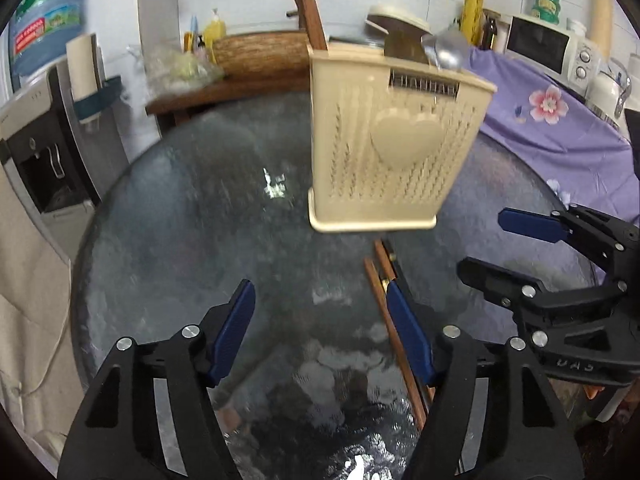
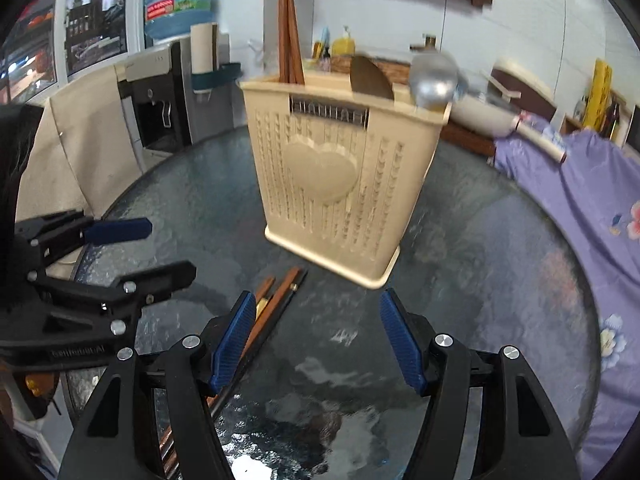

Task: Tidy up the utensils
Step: 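Move both open tools down toward the remaining chopsticks and black stick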

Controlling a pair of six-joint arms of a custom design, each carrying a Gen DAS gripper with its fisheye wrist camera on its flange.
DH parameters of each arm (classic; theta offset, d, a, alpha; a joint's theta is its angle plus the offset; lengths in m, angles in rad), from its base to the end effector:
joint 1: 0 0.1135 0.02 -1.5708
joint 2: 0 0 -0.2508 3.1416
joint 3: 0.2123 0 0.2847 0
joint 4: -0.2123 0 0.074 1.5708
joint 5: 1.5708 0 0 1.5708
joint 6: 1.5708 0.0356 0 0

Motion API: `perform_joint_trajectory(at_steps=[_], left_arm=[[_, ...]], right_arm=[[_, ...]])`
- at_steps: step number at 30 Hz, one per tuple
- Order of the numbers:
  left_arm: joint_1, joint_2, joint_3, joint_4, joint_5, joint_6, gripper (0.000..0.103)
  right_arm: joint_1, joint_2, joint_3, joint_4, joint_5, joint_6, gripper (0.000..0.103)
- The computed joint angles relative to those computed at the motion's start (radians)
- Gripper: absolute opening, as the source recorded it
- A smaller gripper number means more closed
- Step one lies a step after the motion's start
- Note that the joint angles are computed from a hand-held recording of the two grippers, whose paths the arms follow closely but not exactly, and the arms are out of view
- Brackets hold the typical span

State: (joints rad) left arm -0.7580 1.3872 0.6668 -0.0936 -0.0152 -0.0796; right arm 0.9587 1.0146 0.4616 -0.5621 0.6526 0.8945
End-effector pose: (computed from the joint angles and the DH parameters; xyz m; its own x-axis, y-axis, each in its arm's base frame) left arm 0.2169 -0.2046 0.1419 -0.5804 0.4399 -0.6853 0.6357 0.7707 -0.0436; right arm 0.1331 0.1520 0.1395 -0.7103 0.0666 -0.7007 0.0915 0.9958 0.0019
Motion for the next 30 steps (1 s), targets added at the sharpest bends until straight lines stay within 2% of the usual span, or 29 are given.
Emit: perform_joint_trajectory(at_steps=[8, 14, 19, 22, 30], left_arm=[[-0.036, 0.036, -0.040, 0.015, -0.007, 0.027, 0.060], [-0.028, 0.028, -0.064, 0.000, 0.000, 0.037, 0.059], [-0.043, 0.020, -0.066, -0.017, 0.010, 0.034, 0.058], [-0.053, 0.032, -0.053, -0.024, 0.016, 0.028, 0.055], [-0.084, 0.073, -0.022, -0.019, 0.035, -0.001, 0.042]], right_arm=[[-0.124, 0.129, -0.027, 0.186, -0.162, -0.060, 0.058], [-0.163, 0.205, -0.013, 0.262, -0.207, -0.106, 0.057], [-0.165, 0.236, 0.010, 0.256, -0.201, -0.115, 0.055], [-0.165, 0.238, 0.015, 0.247, -0.203, -0.110, 0.052], [-0.184, 0.134, -0.034, 0.174, -0.211, -0.116, 0.050]])
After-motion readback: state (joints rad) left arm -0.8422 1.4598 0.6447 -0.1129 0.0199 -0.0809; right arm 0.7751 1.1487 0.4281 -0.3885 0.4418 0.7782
